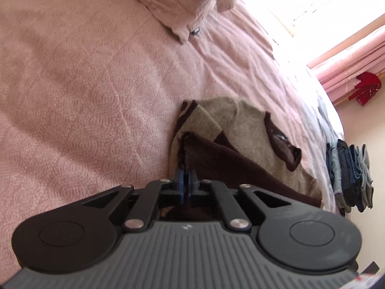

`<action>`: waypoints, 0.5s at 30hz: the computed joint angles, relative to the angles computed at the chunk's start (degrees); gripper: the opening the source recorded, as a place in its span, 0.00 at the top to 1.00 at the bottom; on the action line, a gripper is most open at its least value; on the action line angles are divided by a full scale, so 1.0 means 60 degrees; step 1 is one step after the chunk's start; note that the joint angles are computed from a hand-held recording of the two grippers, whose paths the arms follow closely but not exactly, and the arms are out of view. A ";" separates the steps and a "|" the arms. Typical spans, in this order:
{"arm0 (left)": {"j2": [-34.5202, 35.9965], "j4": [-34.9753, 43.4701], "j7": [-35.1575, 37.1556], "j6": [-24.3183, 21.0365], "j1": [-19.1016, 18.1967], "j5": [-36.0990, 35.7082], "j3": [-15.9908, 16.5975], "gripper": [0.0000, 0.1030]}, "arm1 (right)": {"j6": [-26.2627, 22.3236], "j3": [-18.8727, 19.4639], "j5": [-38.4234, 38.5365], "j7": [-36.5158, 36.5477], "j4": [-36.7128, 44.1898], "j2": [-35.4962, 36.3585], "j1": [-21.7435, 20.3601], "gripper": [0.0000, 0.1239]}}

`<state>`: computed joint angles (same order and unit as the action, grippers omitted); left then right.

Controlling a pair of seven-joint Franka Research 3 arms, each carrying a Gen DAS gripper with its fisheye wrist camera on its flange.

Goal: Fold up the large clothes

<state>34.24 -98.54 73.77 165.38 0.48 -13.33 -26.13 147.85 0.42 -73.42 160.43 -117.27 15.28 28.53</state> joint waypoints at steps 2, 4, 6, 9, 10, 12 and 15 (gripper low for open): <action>-0.0422 -0.0458 0.0144 0.0200 0.0124 0.0001 -0.0091 0.99 | 0.0050 -0.0027 -0.0086 0.0054 -0.0077 -0.0086 -0.0031 0.52; -0.0588 -0.0708 0.0361 0.0078 0.0414 -0.0236 -0.0379 0.99 | -0.0005 -0.0021 -0.0052 0.0116 -0.0127 -0.0140 -0.0068 0.52; -0.0615 -0.0748 0.0082 -0.0150 0.0014 -0.0006 0.0107 0.99 | 0.0220 0.0008 0.0269 0.0061 -0.0193 -0.0166 -0.0204 0.52; -0.0346 -0.0503 -0.0721 -0.0237 -0.1040 0.1041 0.1296 0.99 | 0.0433 0.0058 0.1120 -0.0877 -0.0164 -0.0058 -0.0301 0.52; -0.0276 -0.0349 -0.1042 -0.0382 -0.1499 0.1626 0.1798 1.00 | 0.0382 0.0040 0.1173 -0.1116 -0.0144 -0.0050 -0.0248 0.52; -0.0237 0.0051 -0.1650 -0.1100 -0.2490 0.3208 0.2850 1.00 | 0.0472 0.0048 0.1606 -0.1678 -0.0200 -0.0160 -0.0266 0.52; -0.0500 -0.0059 -0.1256 -0.1342 -0.2465 0.4139 0.2740 0.99 | 0.0955 0.0008 0.2503 -0.2050 -0.0560 -0.0656 -0.0475 0.53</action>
<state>31.25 -98.89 66.23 157.33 -14.31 11.51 -9.68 153.58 0.47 -58.41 148.13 -120.64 11.34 25.68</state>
